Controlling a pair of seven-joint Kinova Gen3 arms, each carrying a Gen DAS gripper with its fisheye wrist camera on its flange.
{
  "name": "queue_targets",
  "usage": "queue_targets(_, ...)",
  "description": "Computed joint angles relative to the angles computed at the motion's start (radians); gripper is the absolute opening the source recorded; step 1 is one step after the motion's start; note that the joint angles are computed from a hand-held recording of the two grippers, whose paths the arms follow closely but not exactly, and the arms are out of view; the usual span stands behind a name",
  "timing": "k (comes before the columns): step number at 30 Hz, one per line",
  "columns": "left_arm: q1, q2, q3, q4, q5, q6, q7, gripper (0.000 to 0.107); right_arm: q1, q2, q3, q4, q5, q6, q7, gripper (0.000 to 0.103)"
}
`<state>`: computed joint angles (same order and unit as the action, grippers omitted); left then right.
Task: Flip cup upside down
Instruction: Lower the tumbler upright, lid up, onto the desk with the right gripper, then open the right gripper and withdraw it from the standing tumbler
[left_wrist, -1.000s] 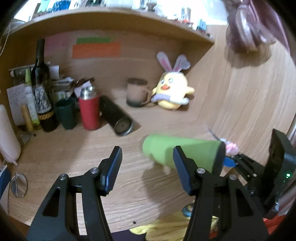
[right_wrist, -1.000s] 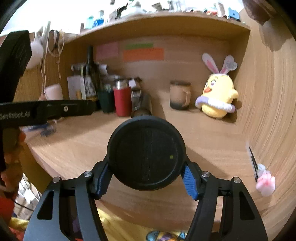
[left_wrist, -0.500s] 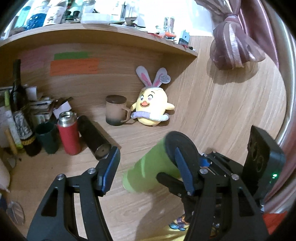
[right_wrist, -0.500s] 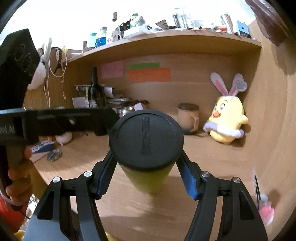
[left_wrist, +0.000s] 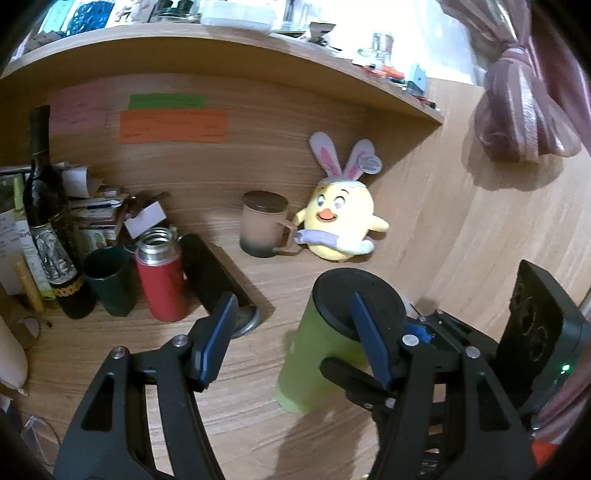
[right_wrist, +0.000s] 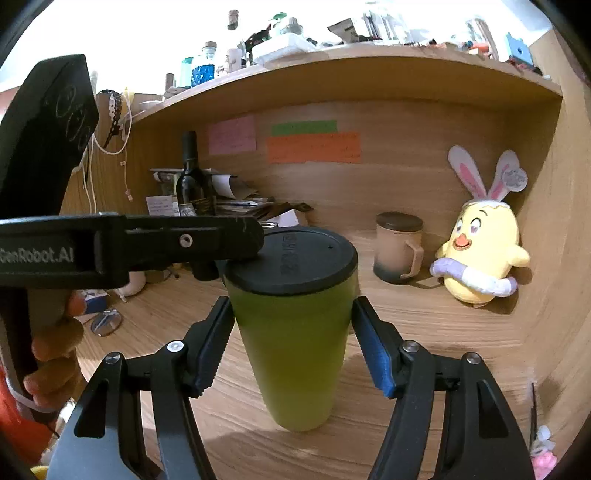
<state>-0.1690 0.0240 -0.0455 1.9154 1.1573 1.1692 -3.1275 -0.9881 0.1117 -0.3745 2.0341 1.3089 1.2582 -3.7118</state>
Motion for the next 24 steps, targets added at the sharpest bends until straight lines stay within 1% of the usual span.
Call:
queue_targets(1, 0.003, -0.007, 0.001, 0.011, 0.012, -0.025, -0.007, 0.065, 0.003, -0.007, 0.001, 0.007, 0.003, -0.013, -0.015, 0.062)
queue_targets(3, 0.006, -0.004, 0.001, 0.014, 0.019, -0.028, -0.017, 0.069, 0.005, -0.021, -0.004, 0.019, -0.001, -0.025, -0.033, 0.062)
queue_targets(7, 0.013, -0.017, 0.003, 0.034, 0.039, -0.056, -0.037, 0.069, -0.018, -0.027, -0.028, 0.023, -0.030, 0.029, -0.040, 0.062)
queue_targets(9, 0.018, -0.020, 0.003, 0.035, 0.039, -0.065, -0.038, 0.069, -0.034, -0.034, -0.042, 0.025, -0.051, 0.060, -0.041, 0.064)
queue_targets(10, 0.021, -0.024, 0.003, 0.037, 0.039, -0.072, -0.042, 0.069, -0.042, -0.038, -0.048, 0.027, -0.059, 0.076, -0.044, 0.066)
queue_targets(12, 0.027, -0.035, 0.003, 0.035, 0.026, -0.085, -0.028, 0.070, -0.066, -0.037, -0.065, 0.024, -0.081, 0.135, -0.055, 0.076)
queue_targets(13, 0.028, -0.040, 0.001, 0.033, 0.020, -0.085, -0.018, 0.070, -0.077, -0.037, -0.071, 0.023, -0.090, 0.165, -0.061, 0.076)
queue_targets(16, 0.014, -0.064, -0.025, 0.043, 0.029, -0.053, -0.014, 0.070, -0.113, -0.044, -0.089, 0.011, -0.120, 0.255, -0.082, 0.081)
queue_targets(18, -0.003, -0.096, -0.053, 0.066, 0.047, -0.027, -0.038, 0.070, -0.138, -0.048, -0.105, 0.006, -0.128, 0.316, -0.107, 0.090)
queue_targets(21, -0.033, -0.163, -0.106, 0.126, 0.078, 0.001, -0.101, 0.079, -0.178, -0.053, -0.129, -0.008, -0.137, 0.402, -0.122, 0.091)
queue_targets(23, -0.050, -0.207, -0.143, 0.169, 0.092, 0.016, -0.142, 0.090, -0.200, -0.048, -0.140, -0.024, -0.141, 0.449, -0.121, 0.092)
queue_targets(24, -0.061, -0.235, -0.163, 0.196, 0.100, 0.019, -0.159, 0.092, -0.211, -0.042, -0.144, -0.035, -0.143, 0.471, -0.119, 0.101)
